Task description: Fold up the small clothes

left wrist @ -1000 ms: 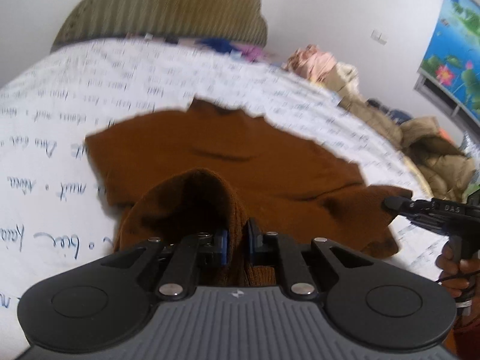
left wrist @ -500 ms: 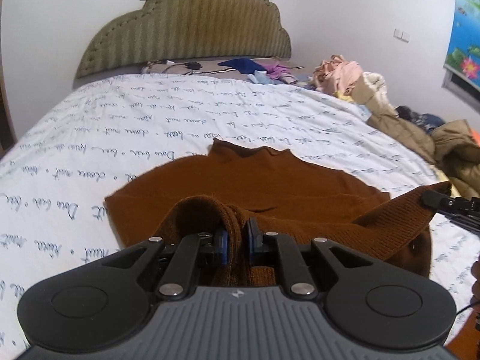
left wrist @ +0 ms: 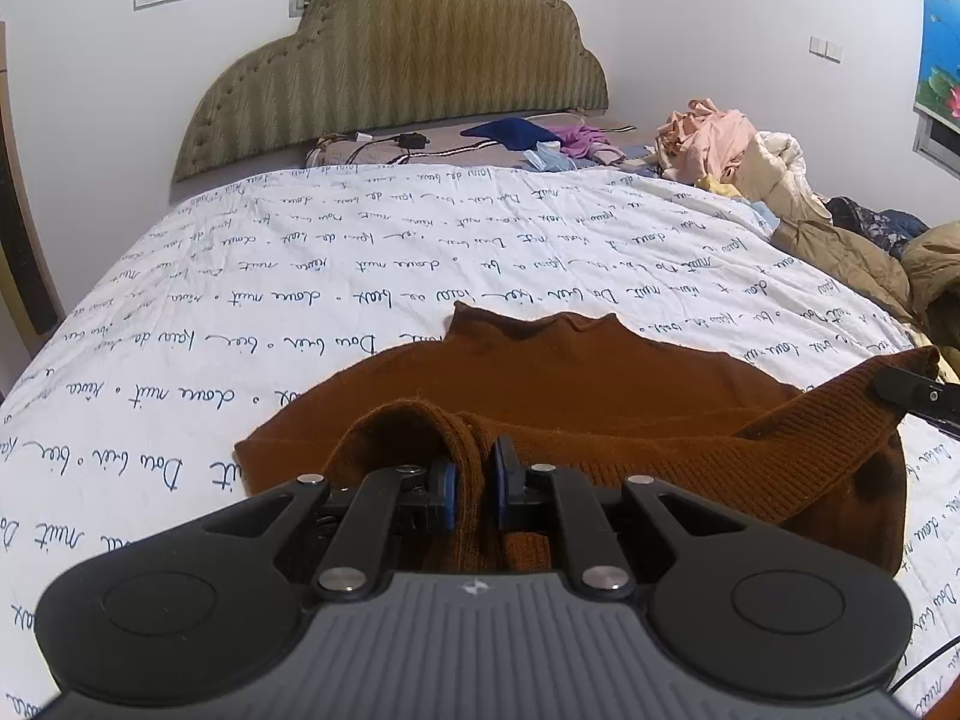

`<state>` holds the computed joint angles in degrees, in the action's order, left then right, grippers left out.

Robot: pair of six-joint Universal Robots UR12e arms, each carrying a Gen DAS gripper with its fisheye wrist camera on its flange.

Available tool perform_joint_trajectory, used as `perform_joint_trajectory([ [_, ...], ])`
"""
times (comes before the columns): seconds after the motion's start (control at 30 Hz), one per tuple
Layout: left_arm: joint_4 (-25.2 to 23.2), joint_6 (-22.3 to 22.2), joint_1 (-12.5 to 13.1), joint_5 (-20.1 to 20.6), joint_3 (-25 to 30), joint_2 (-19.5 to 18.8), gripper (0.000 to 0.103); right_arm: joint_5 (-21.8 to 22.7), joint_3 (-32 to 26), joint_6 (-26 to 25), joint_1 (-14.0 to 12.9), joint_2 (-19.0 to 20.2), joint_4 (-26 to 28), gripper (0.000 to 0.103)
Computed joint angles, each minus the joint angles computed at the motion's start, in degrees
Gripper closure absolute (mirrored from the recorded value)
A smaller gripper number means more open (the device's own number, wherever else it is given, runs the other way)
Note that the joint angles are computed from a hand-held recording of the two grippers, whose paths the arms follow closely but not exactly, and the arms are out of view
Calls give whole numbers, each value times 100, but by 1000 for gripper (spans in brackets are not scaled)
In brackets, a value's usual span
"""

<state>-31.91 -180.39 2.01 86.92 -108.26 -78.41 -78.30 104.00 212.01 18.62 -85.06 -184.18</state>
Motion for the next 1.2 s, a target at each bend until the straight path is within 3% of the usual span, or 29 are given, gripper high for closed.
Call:
perform_joint_trajectory([
  [0.23, -358, -81, 112, -107, 434, -423, 91, -136, -239, 142, -7, 198, 82, 89],
  [0.4, -256, 22, 102, -57, 635, -732, 91, -335, -518, 211, -9, 460, 363, 89],
  [0.57, -220, 124, -11, 325, 868, -1063, 92, -494, -815, 211, -27, 699, 714, 89],
  [0.7, -122, 164, -100, 857, 1004, -1329, 93, -498, -1031, 341, -86, 878, 999, 89],
  [0.9, -478, -298, -1, 938, 1115, -1512, 93, -609, -1303, 327, -74, 1140, 1509, 89],
  [0.97, -532, -338, 65, 831, 1046, -1448, 93, -583, -1378, 354, -86, 1201, 1663, 89],
  [1.2, -682, -74, 434, -94, 605, -869, 90, -470, -1371, 234, -138, 1186, 1821, 86],
])
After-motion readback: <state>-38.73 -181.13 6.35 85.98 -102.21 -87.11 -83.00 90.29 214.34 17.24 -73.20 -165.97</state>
